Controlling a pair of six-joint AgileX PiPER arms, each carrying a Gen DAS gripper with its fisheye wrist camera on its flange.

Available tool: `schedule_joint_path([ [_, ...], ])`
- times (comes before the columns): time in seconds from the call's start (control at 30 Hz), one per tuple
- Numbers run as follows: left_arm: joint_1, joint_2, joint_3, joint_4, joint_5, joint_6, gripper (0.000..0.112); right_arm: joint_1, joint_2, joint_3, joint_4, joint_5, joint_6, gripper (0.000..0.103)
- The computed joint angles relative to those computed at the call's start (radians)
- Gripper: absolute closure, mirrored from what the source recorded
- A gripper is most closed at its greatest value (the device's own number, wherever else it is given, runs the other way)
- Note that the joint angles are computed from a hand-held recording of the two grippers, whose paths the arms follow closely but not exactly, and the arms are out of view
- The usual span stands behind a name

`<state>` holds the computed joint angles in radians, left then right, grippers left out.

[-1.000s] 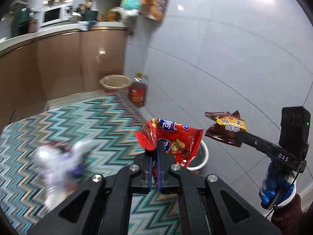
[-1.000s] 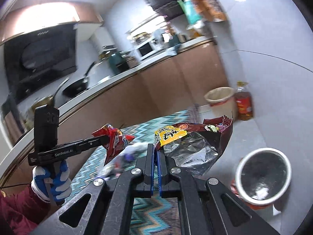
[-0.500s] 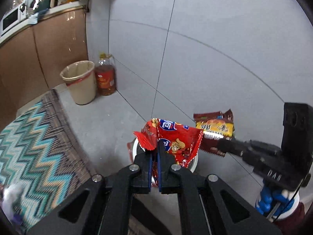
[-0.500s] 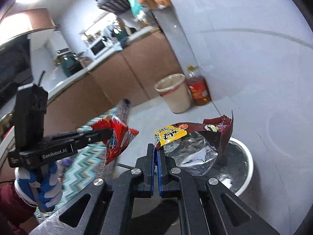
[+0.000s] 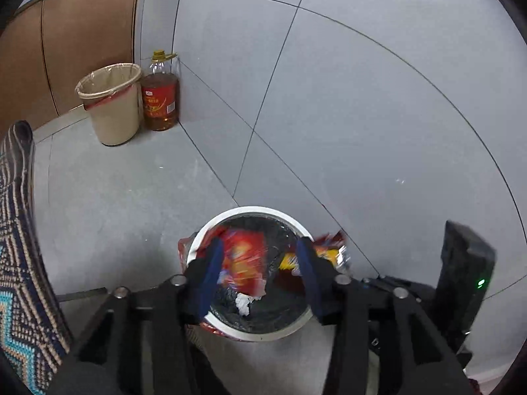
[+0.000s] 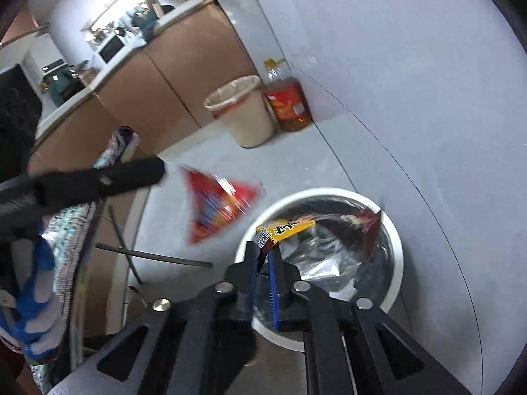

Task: Collect trash
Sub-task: 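Carry both wrappers to the bin and open both tools to drop them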

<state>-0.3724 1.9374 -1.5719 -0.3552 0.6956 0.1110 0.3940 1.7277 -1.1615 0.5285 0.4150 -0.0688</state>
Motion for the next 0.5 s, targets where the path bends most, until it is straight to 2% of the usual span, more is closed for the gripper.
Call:
schedule_joint_path([
  [0.17, 0.004, -0.019, 0.013, -0.036, 0.002, 0.023, 0.067, -0.008, -0.026, 0.044, -0.019, -0.004, 0.016, 0.082],
  [0.5, 0.027, -0.256, 0.188, -0.027, -0.030, 0.016, 0.067, 0.051, -0.148, 0.050, -0.215, 0.029, 0.250, 0.075],
])
